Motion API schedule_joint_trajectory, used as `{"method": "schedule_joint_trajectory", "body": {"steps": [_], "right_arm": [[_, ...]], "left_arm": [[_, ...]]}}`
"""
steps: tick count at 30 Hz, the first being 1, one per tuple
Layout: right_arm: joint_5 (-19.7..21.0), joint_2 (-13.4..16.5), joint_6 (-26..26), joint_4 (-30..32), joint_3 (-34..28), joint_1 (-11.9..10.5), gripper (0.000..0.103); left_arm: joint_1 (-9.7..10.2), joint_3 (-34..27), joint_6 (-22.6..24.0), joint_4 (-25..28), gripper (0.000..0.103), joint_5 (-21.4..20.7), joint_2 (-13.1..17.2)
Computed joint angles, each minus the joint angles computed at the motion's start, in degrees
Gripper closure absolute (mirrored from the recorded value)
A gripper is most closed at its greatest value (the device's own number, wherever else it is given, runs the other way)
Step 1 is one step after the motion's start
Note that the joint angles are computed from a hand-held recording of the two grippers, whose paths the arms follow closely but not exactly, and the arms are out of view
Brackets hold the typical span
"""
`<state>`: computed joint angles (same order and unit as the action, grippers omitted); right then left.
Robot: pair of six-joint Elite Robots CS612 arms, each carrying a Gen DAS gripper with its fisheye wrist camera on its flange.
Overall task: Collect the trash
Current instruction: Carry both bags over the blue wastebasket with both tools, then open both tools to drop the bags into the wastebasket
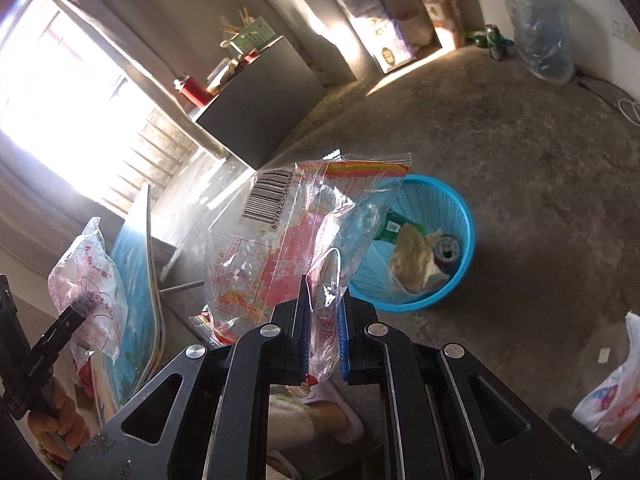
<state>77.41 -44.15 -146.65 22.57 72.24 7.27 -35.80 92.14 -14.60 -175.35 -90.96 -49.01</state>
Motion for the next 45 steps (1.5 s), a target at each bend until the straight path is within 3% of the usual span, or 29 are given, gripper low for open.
{"method": "schedule_joint_trajectory", "body": {"steps": [5, 9, 14, 18, 20, 23, 24, 27, 31, 36, 41, 45], "right_arm": [[0.95, 3.13, 0.77, 4.06, -2.78, -1.12, 0.093], [3.18, 6.72, -0.45, 8.52, -6.68, -1.41, 0.093], [5.45, 12.65, -1.4, 14.54, -13.73, -1.58, 0.093], [9.06, 18.01, -3.29, 20.28, -21.33, -1.01, 0.092], [10.98, 20.65, -4.18, 22.98, -25.65, -0.65, 0.09], [13.32, 24.06, -5.59, 25.68, -31.08, -0.23, 0.077], [14.19, 25.2, -6.2, 26.92, -32.91, -0.02, 0.068], [15.46, 27.1, -7.5, 29.11, -35.69, 0.26, 0.066], [15.08, 24.14, -6.51, 23.71, -30.33, -0.03, 0.058], [11.91, 18.45, -3.61, 13.17, -20.83, -0.98, 0.058], [6.56, 12.33, 2.62, 1.73, -11.17, -2.32, 0.058], [5.08, 10.46, 5.76, -0.83, -8.49, -2.67, 0.057]], "left_arm": [[-0.26, -8.12, -1.93, 6.93, 0.088, -6.96, 5.97], [0.23, -16.37, -3.38, 14.92, 0.088, -12.2, 12.39], [0.37, -25.88, -3.9, 23.5, 0.088, -13.64, 19.68], [0.2, -31.56, -4.04, 25.97, 0.088, -11.67, 23.87], [0.09, -33.79, -4.25, 26.62, 0.082, -10.08, 25.55], [0.13, -36.83, -5.26, 28.12, 0.054, -8.46, 27.76], [0.1, -37.39, -5.72, 27.94, 0.047, -7.92, 28.29], [0.23, -37.91, -6.28, 27.99, 0.045, -8.52, 29.02], [0.63, -34.92, -6.8, 22.7, 0.043, -10.26, 28.01], [1.45, -30.65, -10.01, 14.88, 0.042, -12.48, 25.71], [2.07, -24.9, -11.24, 7.52, 0.042, -12.46, 21.37], [2.05, -19.8, -10.14, 1.8, 0.04, -12.21, 17.26]]}}
